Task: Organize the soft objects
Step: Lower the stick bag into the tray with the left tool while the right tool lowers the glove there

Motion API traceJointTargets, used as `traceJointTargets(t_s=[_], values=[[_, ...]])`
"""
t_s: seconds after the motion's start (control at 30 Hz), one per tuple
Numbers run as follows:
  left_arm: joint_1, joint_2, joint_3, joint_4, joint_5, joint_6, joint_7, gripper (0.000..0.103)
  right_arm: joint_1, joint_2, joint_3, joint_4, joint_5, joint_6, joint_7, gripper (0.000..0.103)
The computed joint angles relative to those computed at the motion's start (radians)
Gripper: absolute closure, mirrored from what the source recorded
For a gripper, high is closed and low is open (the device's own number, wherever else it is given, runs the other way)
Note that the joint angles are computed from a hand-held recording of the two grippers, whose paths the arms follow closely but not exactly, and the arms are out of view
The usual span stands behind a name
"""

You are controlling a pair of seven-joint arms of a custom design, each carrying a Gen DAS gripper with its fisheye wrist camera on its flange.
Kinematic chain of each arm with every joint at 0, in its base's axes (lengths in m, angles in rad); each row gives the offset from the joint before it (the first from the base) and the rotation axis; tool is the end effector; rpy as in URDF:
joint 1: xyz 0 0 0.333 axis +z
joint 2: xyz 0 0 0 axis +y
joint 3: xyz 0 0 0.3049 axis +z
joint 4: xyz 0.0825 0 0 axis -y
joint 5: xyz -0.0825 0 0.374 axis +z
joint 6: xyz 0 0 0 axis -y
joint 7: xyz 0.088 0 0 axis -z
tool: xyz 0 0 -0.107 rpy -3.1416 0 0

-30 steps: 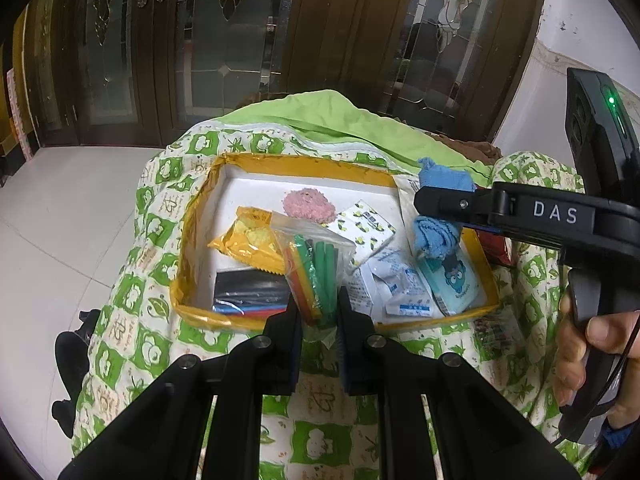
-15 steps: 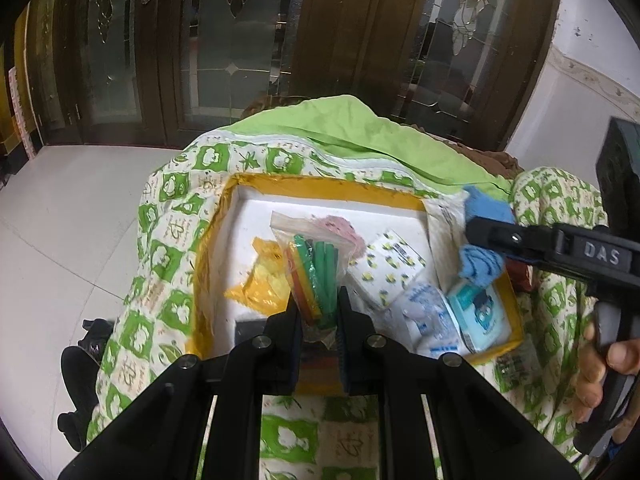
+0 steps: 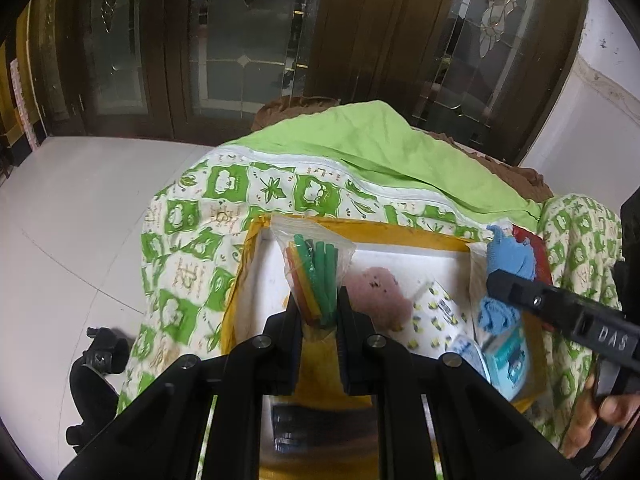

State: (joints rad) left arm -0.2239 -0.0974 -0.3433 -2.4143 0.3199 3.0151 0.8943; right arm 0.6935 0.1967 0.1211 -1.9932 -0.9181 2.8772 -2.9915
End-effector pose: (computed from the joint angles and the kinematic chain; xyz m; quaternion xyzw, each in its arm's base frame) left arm 0.4227 -0.2992 0.4193 -0.5928 0.7281 -0.3139 0.1409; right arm 0.3922 0.4766 0.4229 -0.6156 0.6838 -0.0737 0.3847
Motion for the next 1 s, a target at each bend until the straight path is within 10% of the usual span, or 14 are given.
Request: traceJointTargets(t_s=[1.0], values=[[-0.13,0.168,0.14,0.131,0.068,-0.071,-0.02,0.089,0.072,0.173,-0.078,0.151,0.133,-0.009,-0.165,0.06]])
